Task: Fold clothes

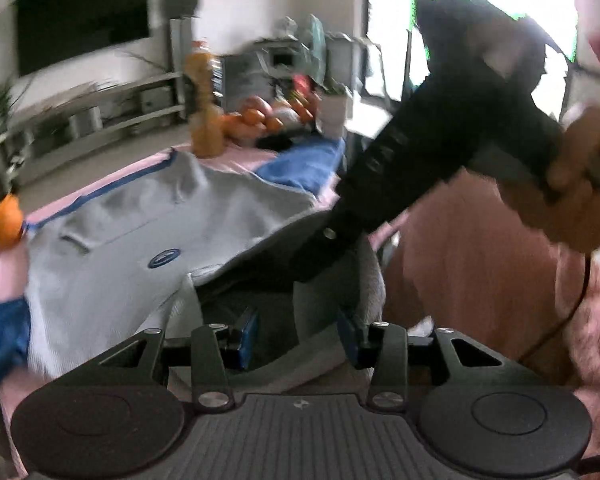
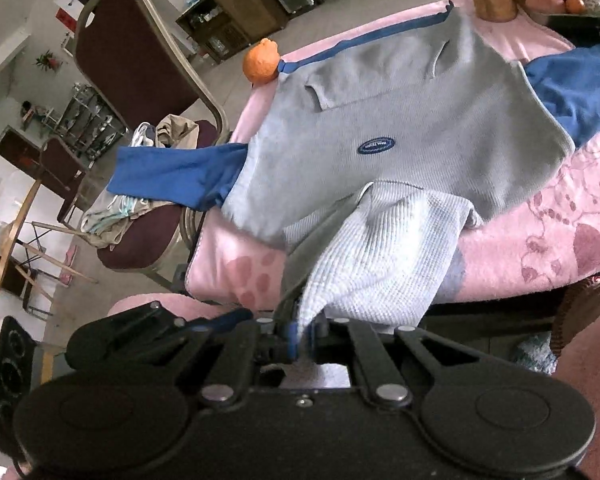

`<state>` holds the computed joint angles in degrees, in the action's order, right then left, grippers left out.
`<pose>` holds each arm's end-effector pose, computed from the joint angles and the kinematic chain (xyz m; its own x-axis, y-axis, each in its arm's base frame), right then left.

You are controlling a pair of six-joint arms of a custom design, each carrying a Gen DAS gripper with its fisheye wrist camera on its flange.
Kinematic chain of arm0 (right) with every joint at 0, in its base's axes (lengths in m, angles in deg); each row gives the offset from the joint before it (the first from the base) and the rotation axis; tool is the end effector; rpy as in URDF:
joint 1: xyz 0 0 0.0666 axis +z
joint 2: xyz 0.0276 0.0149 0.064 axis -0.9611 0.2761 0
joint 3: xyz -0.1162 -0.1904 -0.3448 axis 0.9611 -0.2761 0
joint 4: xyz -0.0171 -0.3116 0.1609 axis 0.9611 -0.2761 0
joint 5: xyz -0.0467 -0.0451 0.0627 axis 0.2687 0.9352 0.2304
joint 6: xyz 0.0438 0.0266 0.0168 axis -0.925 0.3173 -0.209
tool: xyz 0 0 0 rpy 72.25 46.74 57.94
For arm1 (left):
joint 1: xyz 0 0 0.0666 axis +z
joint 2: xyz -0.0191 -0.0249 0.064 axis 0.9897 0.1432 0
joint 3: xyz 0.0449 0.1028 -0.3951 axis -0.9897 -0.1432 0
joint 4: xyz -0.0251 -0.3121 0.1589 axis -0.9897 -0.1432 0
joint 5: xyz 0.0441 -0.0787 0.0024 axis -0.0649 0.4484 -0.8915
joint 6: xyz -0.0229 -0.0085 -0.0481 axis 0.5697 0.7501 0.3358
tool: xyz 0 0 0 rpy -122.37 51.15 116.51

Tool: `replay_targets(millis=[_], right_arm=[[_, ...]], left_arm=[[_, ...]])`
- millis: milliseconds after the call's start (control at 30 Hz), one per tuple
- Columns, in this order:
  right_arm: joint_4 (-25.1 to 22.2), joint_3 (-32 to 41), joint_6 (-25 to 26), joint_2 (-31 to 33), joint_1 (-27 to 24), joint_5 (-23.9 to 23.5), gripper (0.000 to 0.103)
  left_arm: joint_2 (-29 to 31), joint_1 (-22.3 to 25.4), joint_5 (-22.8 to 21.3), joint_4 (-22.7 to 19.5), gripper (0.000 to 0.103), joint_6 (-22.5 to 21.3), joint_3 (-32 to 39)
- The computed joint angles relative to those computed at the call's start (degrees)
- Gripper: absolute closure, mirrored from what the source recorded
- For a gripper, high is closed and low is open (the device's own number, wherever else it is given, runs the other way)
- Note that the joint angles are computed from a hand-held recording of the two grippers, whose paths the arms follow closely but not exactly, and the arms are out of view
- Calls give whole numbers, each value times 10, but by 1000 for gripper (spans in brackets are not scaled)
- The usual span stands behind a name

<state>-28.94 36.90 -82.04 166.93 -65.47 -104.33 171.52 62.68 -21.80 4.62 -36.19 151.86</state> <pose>0.5237 0.0940 0.5571 -0.8987 0.1786 -0.4006 -0.0763 0.8357 0.5438 0.4480 -0.1686 0.5104 -0.3953 0.4890 -0.7776 0.7395 0.6715 0.0464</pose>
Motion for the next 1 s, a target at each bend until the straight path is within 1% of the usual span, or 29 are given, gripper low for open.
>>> replay_targets(millis=[67, 167, 267, 333, 433, 500, 533, 567, 700, 800, 833, 867, 900, 933, 967, 1000], right_arm=[[-2, -2, 1, -2, -3, -3, 96], [1, -4, -5, -1, -8, -14, 96], [3, -5, -8, 1, -12, -25, 95], [3, -4, -9, 4, -14, -33, 95], [3, 1, -10, 8, -14, -41, 95], [1, 5, -8, 11, -14, -44, 94], [-1, 8, -7, 12, -14, -43, 94], [-3, 11, -6, 13, -14, -41, 94], [-4, 19, -2, 15, -17, -36, 93], [-4, 24, 7, 15, -18, -31, 89], [-5, 26, 16, 13, -19, -27, 86], [-6, 28, 24, 11, -19, -23, 76], [1, 25, 30, 4, -21, -19, 68], [19, 12, 29, -9, -24, -16, 50], [39, -3, 26, -23, -28, -15, 39], [63, -21, 24, -39, -33, -16, 36]], left_arm=[[4, 3, 3, -16, 62, -16, 8], [4, 12, 24, -38, 62, -24, 17], [-1, 13, 41, -51, 61, -34, 17], [1, 7, 32, -54, 61, -37, 19], [10, -6, 5, -53, 63, -51, 24], [18, -11, -3, -62, 70, -62, 33], [25, -12, 0, -73, 87, -67, 41], [32, -12, 2, -87, 97, -69, 52], [42, -15, 2, -100, 100, -62, 72], [49, -5, 27, -97, 100, -30, 101], [52, -1, 35, -95, 100, -18, 111], [55, 2, 43, -94, 100, -5, 121], [60, 8, 54, -93, 100, 14, 137], [67, 14, 66, -92, 101, 35, 155], [73, 19, 78, -90, 101, 53, 169], [79, 24, 90, -86, 101, 70, 183]])
